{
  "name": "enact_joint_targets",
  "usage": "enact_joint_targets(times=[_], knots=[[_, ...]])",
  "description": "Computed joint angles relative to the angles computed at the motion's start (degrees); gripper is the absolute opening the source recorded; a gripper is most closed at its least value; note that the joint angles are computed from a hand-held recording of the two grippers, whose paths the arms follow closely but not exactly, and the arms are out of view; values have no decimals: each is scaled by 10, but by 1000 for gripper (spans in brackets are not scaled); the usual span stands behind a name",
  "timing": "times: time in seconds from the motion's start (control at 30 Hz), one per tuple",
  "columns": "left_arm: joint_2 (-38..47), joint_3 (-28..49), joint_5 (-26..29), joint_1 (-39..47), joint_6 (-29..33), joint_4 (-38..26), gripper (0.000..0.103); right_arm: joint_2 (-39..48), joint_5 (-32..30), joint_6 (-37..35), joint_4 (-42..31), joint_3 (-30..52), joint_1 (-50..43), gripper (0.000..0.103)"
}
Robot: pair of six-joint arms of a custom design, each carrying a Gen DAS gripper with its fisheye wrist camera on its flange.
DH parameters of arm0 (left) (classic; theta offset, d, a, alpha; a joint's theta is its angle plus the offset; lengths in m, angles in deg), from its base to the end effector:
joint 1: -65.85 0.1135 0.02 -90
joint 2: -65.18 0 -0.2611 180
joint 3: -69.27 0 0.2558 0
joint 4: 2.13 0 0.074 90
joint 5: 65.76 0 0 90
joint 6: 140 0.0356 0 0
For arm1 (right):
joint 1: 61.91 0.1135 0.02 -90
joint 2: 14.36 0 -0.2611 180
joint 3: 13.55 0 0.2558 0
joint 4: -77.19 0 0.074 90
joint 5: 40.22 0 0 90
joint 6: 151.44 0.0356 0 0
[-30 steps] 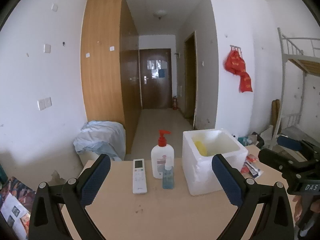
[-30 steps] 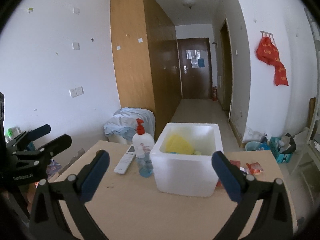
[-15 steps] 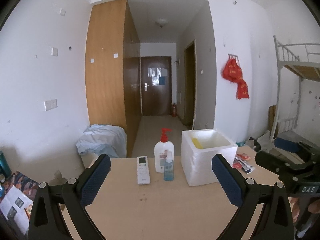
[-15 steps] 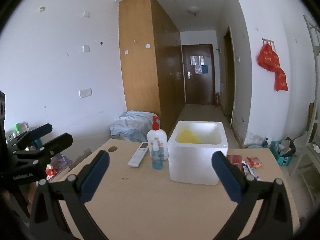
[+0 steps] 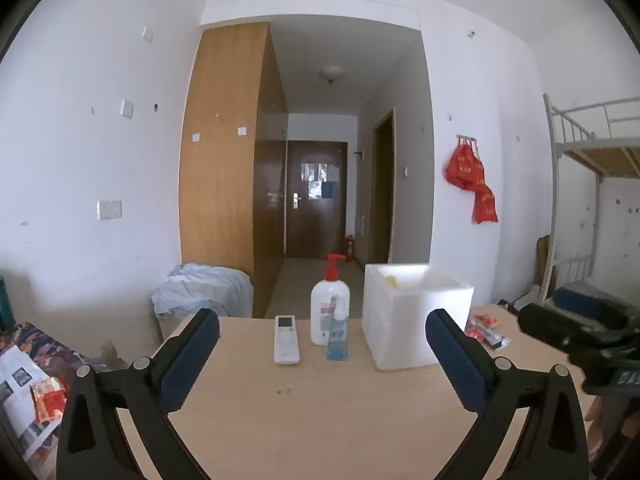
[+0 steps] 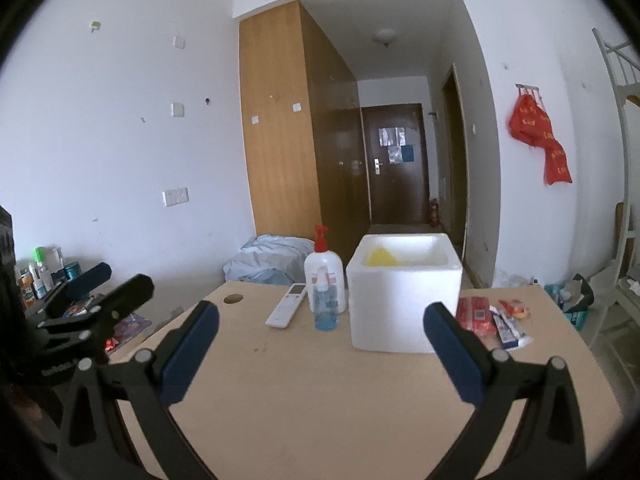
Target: Organize soft objects
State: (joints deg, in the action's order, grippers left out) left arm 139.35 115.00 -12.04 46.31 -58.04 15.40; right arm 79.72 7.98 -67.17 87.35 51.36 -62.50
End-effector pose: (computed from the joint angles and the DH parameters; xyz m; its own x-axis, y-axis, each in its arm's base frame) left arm 0.2658 -0.0720 0.2234 -0.1377 -0.0708 -0.9879 -0.3002 0.9535 -0.0264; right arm 0.3572 0.0201 0.2165 -0.2619 -0.0717 -0.9624 -0.6519 0.7485 0.1216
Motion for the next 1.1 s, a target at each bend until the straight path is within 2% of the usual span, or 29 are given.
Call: enact_joint_targets(times=[0.1,0.23,0.33,0.5,0.83,1.1], knots=[[36,-38,-16,-7,15,83,103,2,23,-4,42,-36,4,103],[63,-75,-37,-20,4,146,103,15,37,-2,90,-74,7,103],[78,-95,-51,-28,-1,180,103,28,48,7,124,-96,7,103],[110,-116,-60,-33,-7,227,103,41,28,31,153,-112,-1,103],[131,-109,-32,-16,-41,212,103,34,45,24,162,-123,2,103],[143,-93,-25,-16,-45,188,103,47,66,10,129,-104,8,103]])
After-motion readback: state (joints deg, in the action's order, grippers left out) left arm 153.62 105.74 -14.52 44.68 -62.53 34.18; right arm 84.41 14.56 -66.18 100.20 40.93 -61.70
